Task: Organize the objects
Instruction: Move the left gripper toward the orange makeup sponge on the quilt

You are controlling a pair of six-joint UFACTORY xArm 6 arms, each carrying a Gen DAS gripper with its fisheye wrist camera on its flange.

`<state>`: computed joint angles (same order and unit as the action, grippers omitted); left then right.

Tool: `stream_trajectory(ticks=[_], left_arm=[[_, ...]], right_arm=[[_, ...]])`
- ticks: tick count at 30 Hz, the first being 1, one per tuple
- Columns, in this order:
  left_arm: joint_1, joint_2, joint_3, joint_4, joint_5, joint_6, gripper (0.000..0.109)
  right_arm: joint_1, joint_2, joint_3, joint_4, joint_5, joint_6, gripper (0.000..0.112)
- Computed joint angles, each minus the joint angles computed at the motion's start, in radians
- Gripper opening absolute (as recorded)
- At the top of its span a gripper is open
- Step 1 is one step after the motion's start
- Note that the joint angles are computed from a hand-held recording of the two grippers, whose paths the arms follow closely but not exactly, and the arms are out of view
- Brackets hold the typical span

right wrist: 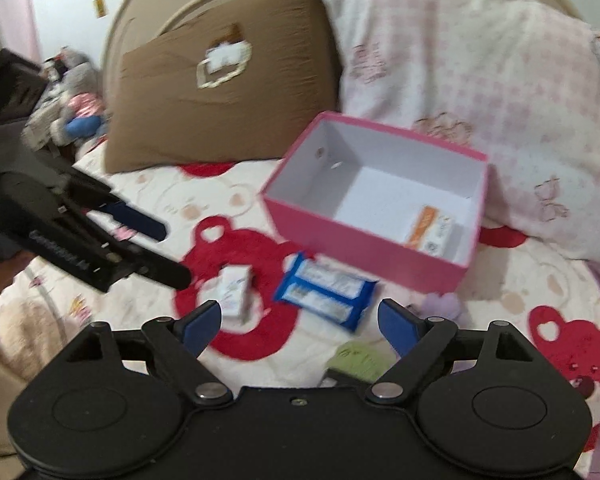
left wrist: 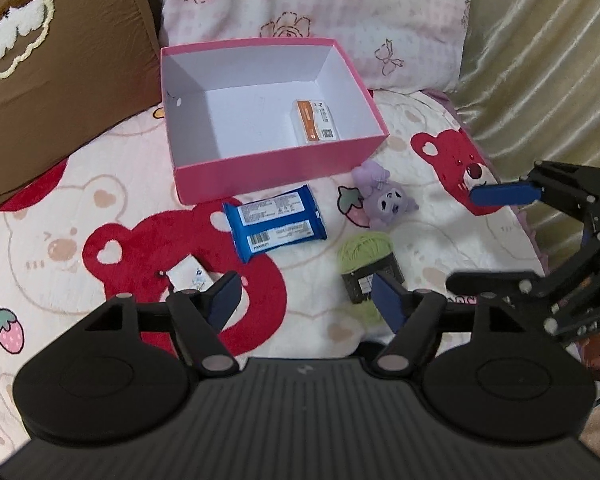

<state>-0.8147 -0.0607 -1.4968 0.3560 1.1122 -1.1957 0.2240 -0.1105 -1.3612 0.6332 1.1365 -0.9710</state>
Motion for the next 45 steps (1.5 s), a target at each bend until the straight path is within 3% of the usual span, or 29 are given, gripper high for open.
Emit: stream_trajectory(ticks=[18, 35, 39, 45], left_arm=[[-0.061, -0.068, 0.152, -0.05, -0.05, -0.065, 0.074], [-0.097, -0.124, 0.386, -0.081, -0.207, -0.237, 0.074], [-0.118, -0.11, 0.389, -0.047, -0.166, -0.26, 0.074], [-0.13, -0.13, 0.453, -0.037, -0.214, -0.307, 0.074]], right_arm=[[0.033, -0.065, 0.11, -0.007, 0.182, -0.177, 0.088], [0.076, -0.028, 0.23, 0.005, 0.166, -0.202, 0.086], [0.095, -0.034, 0.264, -0.004, 0.141, -0.21, 0.086], [0.129, -0.112, 0.367, 0.03, 0.085, -0.31, 0.085]])
